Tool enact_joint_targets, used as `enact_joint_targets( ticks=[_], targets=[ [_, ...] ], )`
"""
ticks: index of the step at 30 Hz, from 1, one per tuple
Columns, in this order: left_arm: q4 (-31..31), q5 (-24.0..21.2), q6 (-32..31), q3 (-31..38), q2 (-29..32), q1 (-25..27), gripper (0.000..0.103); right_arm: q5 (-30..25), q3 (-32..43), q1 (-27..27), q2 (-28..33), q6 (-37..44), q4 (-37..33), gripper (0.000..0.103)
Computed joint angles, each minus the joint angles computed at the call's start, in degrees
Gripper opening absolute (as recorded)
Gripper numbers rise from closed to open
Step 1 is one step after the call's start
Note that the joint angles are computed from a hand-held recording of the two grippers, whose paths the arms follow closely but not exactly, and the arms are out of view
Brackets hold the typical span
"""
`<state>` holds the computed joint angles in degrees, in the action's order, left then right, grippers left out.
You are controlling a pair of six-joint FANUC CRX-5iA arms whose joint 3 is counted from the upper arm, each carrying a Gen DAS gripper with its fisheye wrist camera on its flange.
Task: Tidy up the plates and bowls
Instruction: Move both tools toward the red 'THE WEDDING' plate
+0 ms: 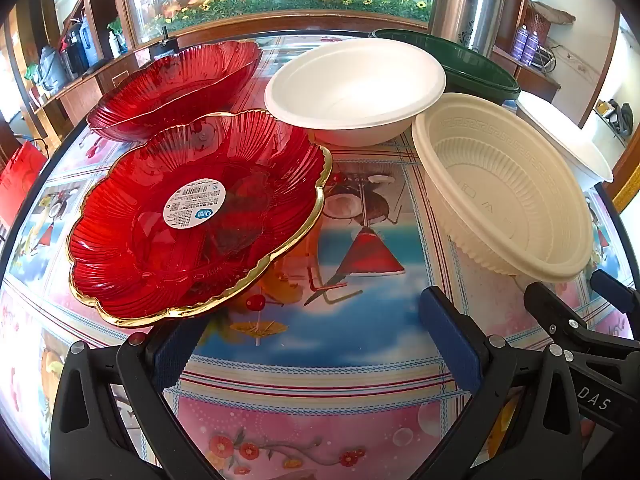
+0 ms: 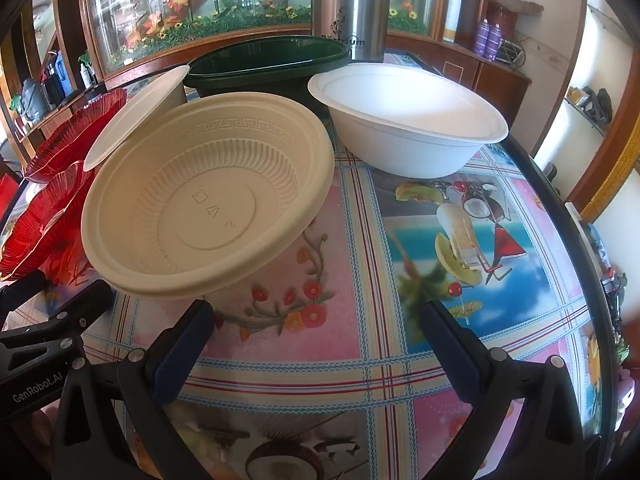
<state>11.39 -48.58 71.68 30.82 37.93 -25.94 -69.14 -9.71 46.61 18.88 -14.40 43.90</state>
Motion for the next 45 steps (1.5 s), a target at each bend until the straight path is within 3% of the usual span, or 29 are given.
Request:
enact_joint_targets(
  ticks=[10,16,22,27,31,45],
  targets=[
    [-0.39,0.71,0.29,-1.43,-0.95,0.11,0.103,0.02,-0.04,0.02,-0.02,-0.03,0.04,0.103],
    [-1.65,-5.16,0.04,0.57,-0.87,0.51,0.103,-0.32,1.63,0.28,-0.79,4.32,-4.65,0.103],
    [1.10,-7.36,-3.92,-2.08,-3.53,2.25,0.103,-0.45,-0.03,2.69,-4.02,2.58,-8.18,0.103],
    [3.68,-8.43,-6.59,-4.36,-6.14,4.40,0.103,-3.84,-0.04,5.93,-5.09,2.94,-7.66,0.103],
    [3.84,-10.15,-6.06,-3.46,-6.28,6.19,0.103,-4.22,3.29,6.92,-3.71,6.52,-8.24,0.103],
    [1.11,-9.51,-0.87,1.27,-4.82,9.87,0.103,-1.07,16.01,4.99,4.40,17.05,-6.55,0.103]
  ],
)
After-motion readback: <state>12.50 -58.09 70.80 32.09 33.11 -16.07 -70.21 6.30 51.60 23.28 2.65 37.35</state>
